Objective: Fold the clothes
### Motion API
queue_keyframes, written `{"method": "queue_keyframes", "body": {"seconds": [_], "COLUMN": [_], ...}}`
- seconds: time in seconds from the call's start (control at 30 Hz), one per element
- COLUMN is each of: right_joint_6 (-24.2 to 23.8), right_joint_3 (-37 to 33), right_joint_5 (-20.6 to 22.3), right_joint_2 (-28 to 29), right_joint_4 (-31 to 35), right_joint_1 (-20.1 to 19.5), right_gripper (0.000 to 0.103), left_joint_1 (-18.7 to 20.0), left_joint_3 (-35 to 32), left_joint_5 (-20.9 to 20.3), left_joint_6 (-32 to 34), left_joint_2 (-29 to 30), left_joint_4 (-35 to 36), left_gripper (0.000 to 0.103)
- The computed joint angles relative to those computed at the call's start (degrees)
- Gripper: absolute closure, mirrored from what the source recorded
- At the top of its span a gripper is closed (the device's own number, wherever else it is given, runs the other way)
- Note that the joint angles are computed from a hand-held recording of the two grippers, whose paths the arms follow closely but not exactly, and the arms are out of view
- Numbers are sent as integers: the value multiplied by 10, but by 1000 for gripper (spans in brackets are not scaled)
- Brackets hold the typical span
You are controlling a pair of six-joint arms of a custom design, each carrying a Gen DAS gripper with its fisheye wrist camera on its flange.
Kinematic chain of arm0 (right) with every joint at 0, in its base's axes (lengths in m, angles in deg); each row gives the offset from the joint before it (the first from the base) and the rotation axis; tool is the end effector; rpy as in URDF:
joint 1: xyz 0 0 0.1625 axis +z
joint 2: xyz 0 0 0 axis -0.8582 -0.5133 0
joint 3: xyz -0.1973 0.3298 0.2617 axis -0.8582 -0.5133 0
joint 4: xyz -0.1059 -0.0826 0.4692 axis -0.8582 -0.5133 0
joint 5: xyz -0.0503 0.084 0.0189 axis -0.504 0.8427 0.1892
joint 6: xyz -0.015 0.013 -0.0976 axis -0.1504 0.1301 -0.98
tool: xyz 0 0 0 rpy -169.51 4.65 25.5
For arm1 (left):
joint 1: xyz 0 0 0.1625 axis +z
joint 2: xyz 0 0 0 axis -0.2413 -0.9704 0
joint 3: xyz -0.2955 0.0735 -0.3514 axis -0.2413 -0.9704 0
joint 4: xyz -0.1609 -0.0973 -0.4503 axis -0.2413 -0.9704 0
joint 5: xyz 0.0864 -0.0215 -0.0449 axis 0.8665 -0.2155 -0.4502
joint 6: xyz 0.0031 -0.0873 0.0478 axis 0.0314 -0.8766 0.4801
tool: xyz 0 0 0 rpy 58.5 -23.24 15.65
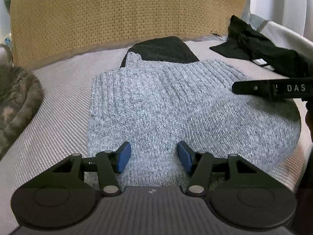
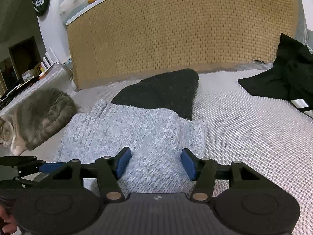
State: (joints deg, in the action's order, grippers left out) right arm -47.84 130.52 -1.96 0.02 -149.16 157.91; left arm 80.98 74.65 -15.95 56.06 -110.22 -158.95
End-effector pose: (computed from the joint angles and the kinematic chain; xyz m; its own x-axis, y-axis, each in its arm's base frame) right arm 0.2703 -0.8563 0.0942 -0.6477 -0.6962 0.3095 -0.7549 0.5315 -0.3842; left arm -0.0971 -0.7392 0.2903 -0.6699 0.1768 -0.7211 0.6141 0.6779 -0.4042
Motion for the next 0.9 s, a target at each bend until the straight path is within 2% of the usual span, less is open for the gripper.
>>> {"method": "queue_keyframes", "body": {"seconds": [0.13,0.23,0.3,0.4,0.5,0.57,0.67,0.73,0.9], "right_joint_6": [-14,-16,-27,-55,-94,-118,-180,-225,-395], "right_joint_3": [-9,-18,-14,9,40,66,100,121,174], "right_joint_5": [-21,-34,-39,-38,-32,-18,8,21,1], "right_joint_2": [6,9,8,3,-9,-27,-57,-75,-98], "right_joint_4": [3,13,2,-41,-92,-117,-115,-113,-152], "right_joint_1": [5,8,9,11,13,14,12,11,11], "right_gripper": [36,31,30,30,30,31,31,31,31], "left_joint_1": [-2,-15,-26,-38,-41,-39,-38,-34,-28], "left_joint_3": [-8,-14,-4,27,51,59,84,82,57], "left_joint_5": [5,36,41,9,-30,-32,7,13,33], "left_joint_6": [-2,19,75,185,260,297,385,380,341], "left_joint_2": [-2,-4,-9,-31,-60,-71,-68,-60,-31], "left_joint_4": [28,51,44,32,88,148,120,93,48], "left_gripper": [44,37,34,26,23,23,23,23,23]}}
